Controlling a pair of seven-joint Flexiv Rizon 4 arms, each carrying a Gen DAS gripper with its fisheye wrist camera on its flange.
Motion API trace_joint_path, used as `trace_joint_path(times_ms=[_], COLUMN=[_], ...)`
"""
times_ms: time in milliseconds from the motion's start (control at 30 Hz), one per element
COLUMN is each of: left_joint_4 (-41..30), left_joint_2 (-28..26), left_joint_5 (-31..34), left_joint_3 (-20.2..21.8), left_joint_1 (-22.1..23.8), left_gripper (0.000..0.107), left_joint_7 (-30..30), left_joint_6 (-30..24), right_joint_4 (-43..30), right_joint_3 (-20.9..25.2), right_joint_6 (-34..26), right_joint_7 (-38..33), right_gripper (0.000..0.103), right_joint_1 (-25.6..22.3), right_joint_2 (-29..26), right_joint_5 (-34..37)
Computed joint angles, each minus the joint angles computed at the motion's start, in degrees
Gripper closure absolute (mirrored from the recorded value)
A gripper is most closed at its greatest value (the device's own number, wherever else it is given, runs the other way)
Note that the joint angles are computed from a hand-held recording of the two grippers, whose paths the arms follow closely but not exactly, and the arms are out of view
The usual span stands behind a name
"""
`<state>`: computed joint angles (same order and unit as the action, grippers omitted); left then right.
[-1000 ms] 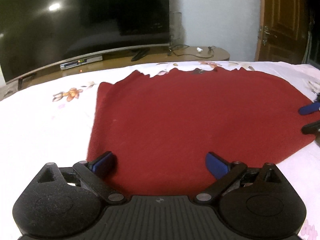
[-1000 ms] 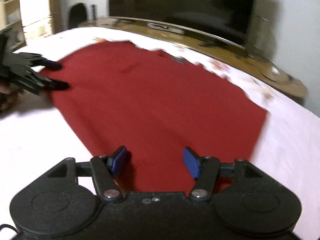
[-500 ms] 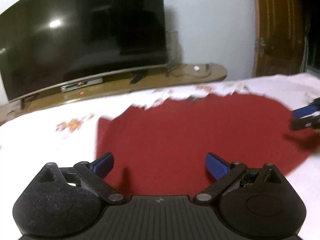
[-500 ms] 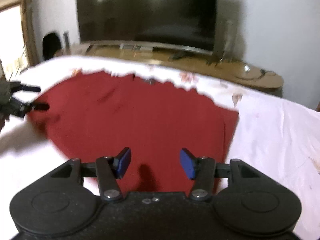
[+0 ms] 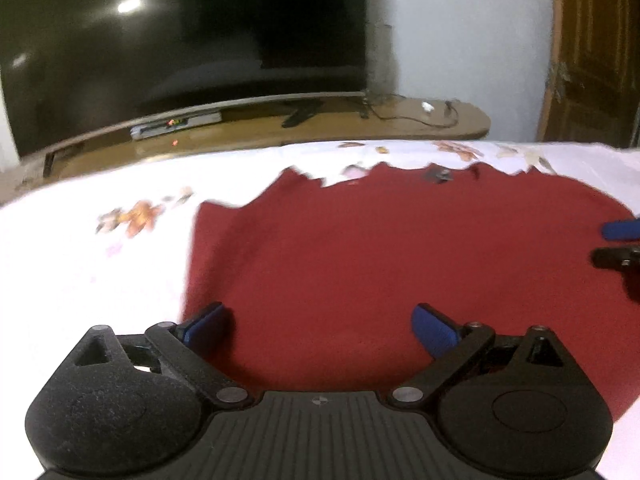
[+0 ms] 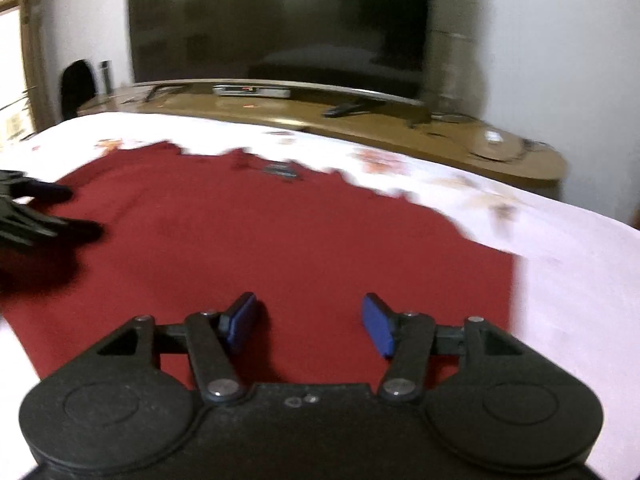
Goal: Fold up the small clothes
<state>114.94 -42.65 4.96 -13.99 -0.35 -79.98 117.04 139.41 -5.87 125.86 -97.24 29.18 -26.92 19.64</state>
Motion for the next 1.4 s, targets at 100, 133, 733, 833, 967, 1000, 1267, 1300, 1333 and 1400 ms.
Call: trace_joint_path(times_ms=[100, 133, 733, 833, 967, 1000, 1267, 1300, 1333, 1400], left_joint_4=[-0.5, -1.0, 0.6, 4.1, 6.2, 6.9, 11.4, 12.7, 13.7, 16.5], left_joint_2=[-0.5, -0.4, 2.3, 3.1, 2.5, 2.0, 3.9, 4.7, 5.5, 7.3], left_joint_5=[-2.1, -3.7, -12.3, -6.8, -7.1, -8.2, -8.5, -10.4, -12.4, -13.4], left_joint_3=[1.7, 3.7, 9.5, 5.2, 7.7, 7.8, 9.4, 10.5, 11.2, 10.2], left_joint_1=[-2.2, -4.7, -12.5, -7.8, -10.3, -10.5, -9.9, -11.2, -12.2, -10.4], left_gripper=[0.005, 0.004, 0.004, 0.004, 0.004, 0.004, 0.004, 0.004, 0.004, 0.004], left_joint_7=[0.6, 0.1, 1.5, -1.1, 0.2, 1.4, -1.2, -1.1, -1.3, -4.5], left_joint_6=[0.7, 0.5, 0.1, 5.2, 6.4, 7.2, 9.7, 9.8, 9.6, 9.4], right_joint_4=[2.4, 1.8, 1.0, 3.6, 7.7, 8.2, 8.7, 8.5, 8.2, 8.5], right_joint_3=[2.0, 1.8, -13.8, -10.5, 1.7, 2.5, 3.5, 2.6, 1.3, -1.1], right_joint_6=[2.3, 0.8, -6.4, -1.5, 2.7, 3.1, 4.5, 3.8, 2.5, 1.8], right_joint_7=[2.5, 0.4, -3.8, -4.1, -1.7, -2.6, -2.9, -3.3, -3.7, -4.1], right_gripper=[0.046, 0.045, 0.042, 0.04, 0.039, 0.039, 0.036, 0.036, 0.036, 0.039], right_joint_1=[-5.2, -4.1, 15.0, 13.6, 2.1, 1.6, 0.1, 1.7, 3.8, 8.6], right_joint_2=[0.4, 0.9, 3.7, 5.2, 6.4, 5.9, 3.4, 3.7, 4.3, 6.2], right_joint_5=[-5.1, -3.0, 9.0, 9.2, 1.7, 1.3, 2.6, 4.3, 6.3, 12.0])
